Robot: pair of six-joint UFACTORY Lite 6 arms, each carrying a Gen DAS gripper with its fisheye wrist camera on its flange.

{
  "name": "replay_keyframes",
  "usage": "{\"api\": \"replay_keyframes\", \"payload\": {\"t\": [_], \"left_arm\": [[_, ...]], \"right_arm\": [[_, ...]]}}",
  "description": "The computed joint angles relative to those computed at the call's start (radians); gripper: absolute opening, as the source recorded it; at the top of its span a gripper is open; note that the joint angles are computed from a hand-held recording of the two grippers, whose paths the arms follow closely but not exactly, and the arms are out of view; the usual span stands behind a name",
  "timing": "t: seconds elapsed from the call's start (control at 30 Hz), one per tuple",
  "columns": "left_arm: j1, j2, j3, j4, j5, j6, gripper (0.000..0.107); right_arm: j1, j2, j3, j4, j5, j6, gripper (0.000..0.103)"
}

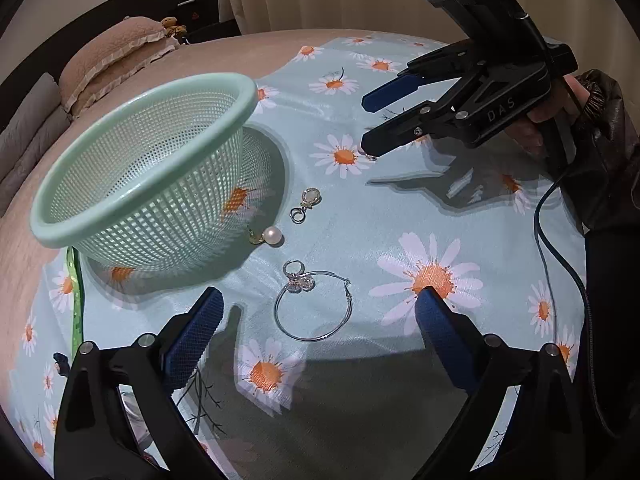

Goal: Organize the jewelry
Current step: 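Grasp a pearl earring with the right tool while the left tool grasps the hoop earring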

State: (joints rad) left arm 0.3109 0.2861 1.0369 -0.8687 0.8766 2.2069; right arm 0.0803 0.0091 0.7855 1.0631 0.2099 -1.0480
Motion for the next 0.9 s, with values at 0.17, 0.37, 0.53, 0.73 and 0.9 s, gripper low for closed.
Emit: {"api": "replay_keyframes", "payload": {"t": [0.17,0.37,0.53,0.73,0.9], "left_arm": [[-0.024,0.085,0.089,0.069,0.039,-0.138,0.061],[-0.021,0.105,0.11,0.096,0.064,-0.18,0.041],[-0.023,0.123,0.136,0.105,0.079,-0.214,0.04],[-0.01,0.139,0.162,0.127,0.094,-0.235,0.005],[-0.004,0.116,0.148,0.136,0.078,-0.225,0.004]], "right_arm": [[-0.003,0.046,-0.024,0.242,-0.001,-0.213,0.058],[0.024,0.082,-0.01,0.18,-0.07,-0.139,0.022],[0.009,0.07,-0.021,0.177,-0.046,-0.142,0.011],[0.007,0.056,-0.022,0.067,-0.023,-0.06,0.011],[-0.005,0.031,-0.035,0.033,0.004,-0.037,0.011]]}}
